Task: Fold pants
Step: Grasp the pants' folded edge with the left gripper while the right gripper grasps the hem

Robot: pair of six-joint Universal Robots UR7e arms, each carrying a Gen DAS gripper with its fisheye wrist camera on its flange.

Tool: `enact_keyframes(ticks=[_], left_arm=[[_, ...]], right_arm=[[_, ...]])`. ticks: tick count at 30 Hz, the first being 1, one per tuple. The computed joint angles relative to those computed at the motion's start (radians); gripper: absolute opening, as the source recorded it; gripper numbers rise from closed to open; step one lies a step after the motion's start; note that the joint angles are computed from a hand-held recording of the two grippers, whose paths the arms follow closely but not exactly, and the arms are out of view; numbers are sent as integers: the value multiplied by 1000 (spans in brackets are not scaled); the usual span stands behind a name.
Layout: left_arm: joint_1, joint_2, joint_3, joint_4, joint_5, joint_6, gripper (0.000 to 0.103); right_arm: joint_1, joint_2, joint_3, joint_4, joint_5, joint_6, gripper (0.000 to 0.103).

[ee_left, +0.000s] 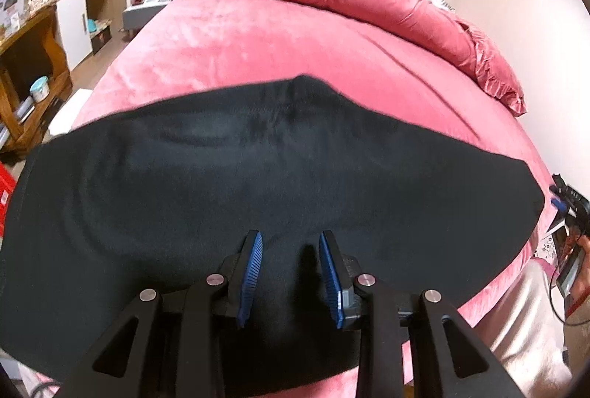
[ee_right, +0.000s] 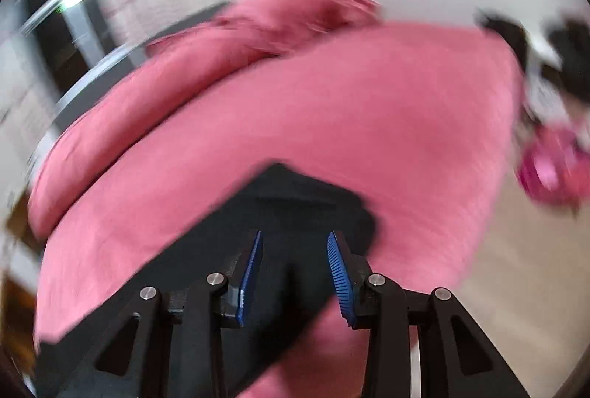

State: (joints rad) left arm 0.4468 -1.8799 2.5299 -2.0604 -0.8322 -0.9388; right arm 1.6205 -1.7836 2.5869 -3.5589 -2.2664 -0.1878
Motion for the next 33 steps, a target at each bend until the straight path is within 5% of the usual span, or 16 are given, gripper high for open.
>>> enact_keyframes(ticks=[4, 9, 14, 22, 23, 24, 29, 33], left_arm=[[39, 69, -28, -69, 7, 59, 32], [107, 136, -57, -164, -11, 105, 33], [104, 139, -36, -186, -14, 141, 33], [175, 177, -53, -353, -51, 244, 33], [194, 195, -62, -371, -57, 258, 33], [210, 210, -68, -386, -64, 271, 33], [246, 256, -58, -455, -67, 309, 33], [220, 275, -33, -481, -23, 345, 33]], right_arm=[[111, 119, -60, 200, 188, -48, 38], [192, 402, -222, 437, 456, -33, 38], [275, 676, -416, 549, 547, -1, 38], [336, 941, -708, 801, 452, -5, 38], [335, 952, -720, 825, 452, -2, 32], [333, 960, -725, 830, 458, -4, 13], [351, 1014, -758, 761, 357, -36, 9], [326, 1049, -748, 662, 369, -52, 8]])
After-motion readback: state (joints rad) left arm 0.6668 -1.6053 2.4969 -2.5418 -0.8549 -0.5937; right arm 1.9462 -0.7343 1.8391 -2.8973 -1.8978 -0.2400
